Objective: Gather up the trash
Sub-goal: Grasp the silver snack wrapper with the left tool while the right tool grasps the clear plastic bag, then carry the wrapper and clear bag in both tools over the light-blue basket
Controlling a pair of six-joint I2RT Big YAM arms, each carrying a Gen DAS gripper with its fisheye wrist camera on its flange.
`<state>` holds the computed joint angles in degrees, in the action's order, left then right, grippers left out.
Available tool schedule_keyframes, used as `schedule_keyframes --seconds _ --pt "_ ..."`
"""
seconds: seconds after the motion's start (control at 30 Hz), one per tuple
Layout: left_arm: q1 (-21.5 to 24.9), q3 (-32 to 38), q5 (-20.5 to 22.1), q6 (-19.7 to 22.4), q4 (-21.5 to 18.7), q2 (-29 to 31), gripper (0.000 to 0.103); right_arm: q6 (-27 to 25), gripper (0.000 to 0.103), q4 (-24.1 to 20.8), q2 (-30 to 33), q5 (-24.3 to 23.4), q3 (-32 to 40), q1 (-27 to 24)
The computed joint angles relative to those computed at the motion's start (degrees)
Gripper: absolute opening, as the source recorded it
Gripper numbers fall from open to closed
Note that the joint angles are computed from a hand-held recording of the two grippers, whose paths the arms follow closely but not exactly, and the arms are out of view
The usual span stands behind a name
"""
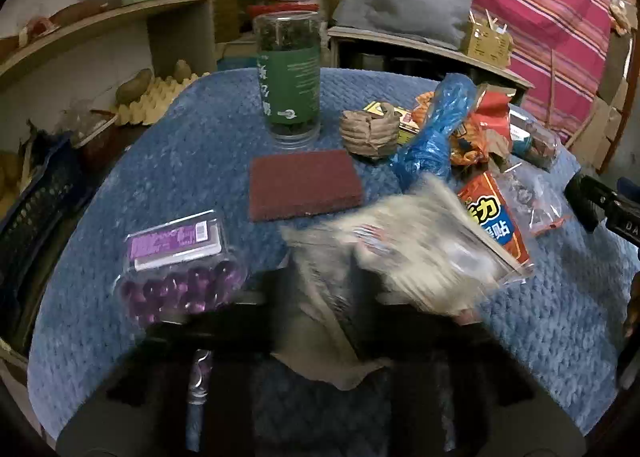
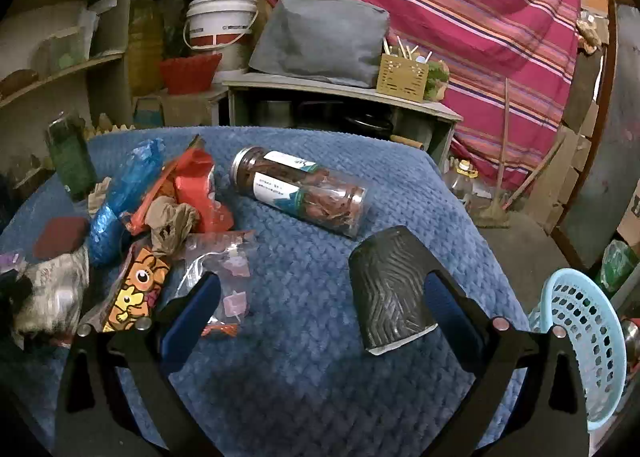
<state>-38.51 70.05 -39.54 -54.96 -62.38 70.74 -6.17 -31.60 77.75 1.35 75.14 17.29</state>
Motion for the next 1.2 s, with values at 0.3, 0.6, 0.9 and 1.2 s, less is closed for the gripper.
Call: schedule_keyframes --seconds 0.3,0.6,0.9,1.2 --pt "0.54 0.61 -2.77 3.19 2.21 -1.91 0.002 0.04 0.099 -0.58 0.48 -0.79 0.61 0.12" --pt "0.71 1.94 -6.69 4.37 3.27 -3.16 0.0 0.47 0.099 -1.54 1.53 -1.7 1.32 0.42" --pt "1.97 1.67 -4.98 6.3 6.25 -4.14 0.0 -0.61 0.099 -3.29 3.52 -0.93 2.68 3.29" --pt "0.78 4.93 -4.51 8.02 4.99 -2.12 0.0 -0.93 0.068 -9.59 7.52 -3.91 6.69 4.15"
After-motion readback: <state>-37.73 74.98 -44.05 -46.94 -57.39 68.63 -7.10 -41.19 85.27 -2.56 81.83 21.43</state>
